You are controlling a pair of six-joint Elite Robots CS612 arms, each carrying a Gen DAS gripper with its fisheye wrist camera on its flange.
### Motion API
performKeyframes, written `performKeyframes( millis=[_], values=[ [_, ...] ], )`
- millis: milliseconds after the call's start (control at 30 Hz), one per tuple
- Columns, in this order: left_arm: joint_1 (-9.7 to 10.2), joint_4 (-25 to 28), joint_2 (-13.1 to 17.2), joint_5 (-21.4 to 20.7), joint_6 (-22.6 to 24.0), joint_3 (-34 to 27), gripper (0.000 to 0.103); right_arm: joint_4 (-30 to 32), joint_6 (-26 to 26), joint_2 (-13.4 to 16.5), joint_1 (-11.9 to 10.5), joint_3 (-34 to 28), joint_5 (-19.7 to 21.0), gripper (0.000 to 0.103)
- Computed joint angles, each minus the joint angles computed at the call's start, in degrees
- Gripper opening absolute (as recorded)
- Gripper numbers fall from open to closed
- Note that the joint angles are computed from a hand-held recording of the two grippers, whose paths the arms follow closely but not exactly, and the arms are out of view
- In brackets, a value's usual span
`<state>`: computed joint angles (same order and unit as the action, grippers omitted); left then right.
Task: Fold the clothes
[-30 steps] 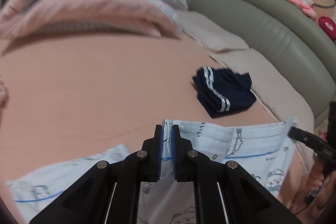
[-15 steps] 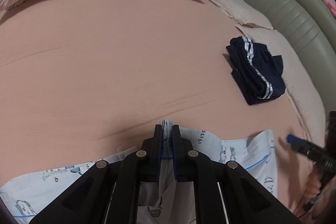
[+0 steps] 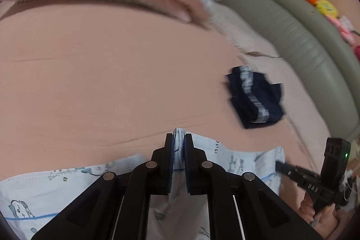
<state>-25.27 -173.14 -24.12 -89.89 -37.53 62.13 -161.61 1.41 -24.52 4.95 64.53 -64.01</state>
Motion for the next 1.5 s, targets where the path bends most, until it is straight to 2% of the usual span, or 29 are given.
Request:
performKeyframes(
  millis=[100, 167, 233, 300, 333, 367, 400, 433, 533, 600, 633, 700, 733, 767, 833, 867, 900, 933, 1000, 1067, 1133, 1167, 1267, 1333, 1400, 1433, 1500],
  values=[
    [-0.52, -1.0, -1.07, 1.03, 2.09, 0.83, 0.007, -8.14, -0.17, -3.26, -0.68, 4.92, 0.7, 0.004],
    [-0.51, 2.78, -0.32, 0.2, 3.67, -1.3, 0.007, -12.02, -0.4, -5.2, -1.43, 7.98, 2.07, 0.004],
    [-0.44, 7.52, 1.07, -0.69, 5.27, -4.37, 0.007, -13.12, -0.21, -6.47, -2.08, 9.77, 3.65, 0.004],
    [-0.44, 13.43, 2.7, -0.11, 6.33, -7.81, 0.008, -10.42, -0.46, -6.39, -2.17, 9.27, 2.31, 0.004],
    [-0.66, 17.56, 3.32, 3.21, 6.03, -9.31, 0.008, -8.73, -0.51, -6.18, -2.15, 8.73, 1.32, 0.004],
    [-0.54, 21.36, 3.9, 5.55, 4.66, -10.63, 0.008, -6.52, -0.13, -5.84, -2.14, 7.97, 0.15, 0.004],
    [-0.06, 22.75, 4.39, 5.49, 2.42, -11.15, 0.007, -4.14, 1.09, -5.32, -2.24, 6.97, -0.9, 0.004],
    [0.56, 21.74, 4.5, 3.02, 1.0, -11.1, 0.007, -1.42, 1.98, -4.6, -2.38, 5.57, -1.1, 0.004],
    [0.11, 18.06, 3.2, 2.66, 3.64, -9.46, 0.008, 9.28, 2.2, -1.7, -2.57, -0.37, -0.05, 0.009],
    [-0.91, 20.05, 2.45, 1.43, 9.43, -9.63, 0.008, 11.52, 1.94, -1.22, -2.26, -1.61, -1.27, 0.011],
    [-1.34, 20.97, 2.24, 1.71, 11.38, -9.64, 0.013, 11.77, 1.75, -1.26, -2.03, -1.7, -2.21, 0.012],
    [-2.13, 23.06, 2.08, 2.06, 14.96, -9.7, 0.033, 12.26, 1.39, -1.33, -1.56, -1.9, -4.09, 0.02],
    [-2.14, 23.14, 2.24, 1.13, 15.2, -9.73, 0.049, 11.64, 1.19, -1.59, -1.37, -1.56, -5.31, 0.029],
    [-2.15, 23.18, 2.42, 0.21, 15.42, -9.77, 0.052, 10.13, 0.95, -2.09, -1.23, -0.75, -6.8, 0.037],
    [-2.26, 22.87, 2.97, 0.09, 15.3, -9.86, 0.05, 8.56, 0.75, -2.72, -1.03, 0.3, -9.74, 0.038],
    [-2.4, 23.19, 3.24, 0.62, 15.22, -10.03, 0.023, 8.89, 0.5, -2.74, -1.11, 0.36, -9.76, 0.037],
    [-2.41, 23.94, 3.71, 0.73, 14.84, -10.7, 0.009, 10.08, 0.25, -2.58, -1.27, 0.1, -8.85, 0.037],
    [-2.41, 24.55, 4.13, 0.84, 14.42, -11.3, 0.006, 12.17, -0.05, -2.22, -1.52, -0.51, -6.98, 0.037],
    [-2.39, 22.14, 4.0, 1.37, 12.66, -10.81, 0.005, 13.76, -0.6, -1.68, -1.7, -1.16, -4.52, 0.035],
    [-2.56, 19.13, 3.18, 4.22, 11.17, -9.27, 0.004, 11.43, -2.38, -1.31, -1.31, -1.3, -4.9, 0.012],
    [-2.29, 17.98, 2.79, 6.4, 9.06, -8.57, 0.004, 8.95, -3.38, -0.93, -0.9, -1.49, -5.4, 0.011],
    [-2.04, 17.93, 2.8, 6.96, 7.92, -8.57, 0.004, 7.7, -3.98, -0.71, -0.55, -1.59, -6.88, 0.01],
    [-0.97, 21.7, 4.46, 5.93, 4.81, -11.3, 0.01, 5.92, -4.41, 0.26, 0.09, -2.53, -10.17, 0.009],
    [-0.35, 19.37, 5.02, 4.98, 1.78, -11.29, 0.011, 6.02, -3.09, 0.51, -0.13, -2.92, -9.47, 0.006],
    [0.06, 18.26, 4.07, 5.9, -4.12, -9.85, 0.011, 7.16, -0.7, 0.49, -0.94, -3.09, -6.72, 0.007],
    [0.16, 15.4, 3.39, 6.18, -5.82, -8.31, 0.012, 7.83, 1.13, 0.5, -1.42, -3.22, -5.51, 0.01],
    [0.24, 9.29, 2.44, 4.91, -4.45, -6.19, 0.013, 7.15, 3.98, 0.26, -1.98, -2.8, -5.22, 0.012]
  ],
)
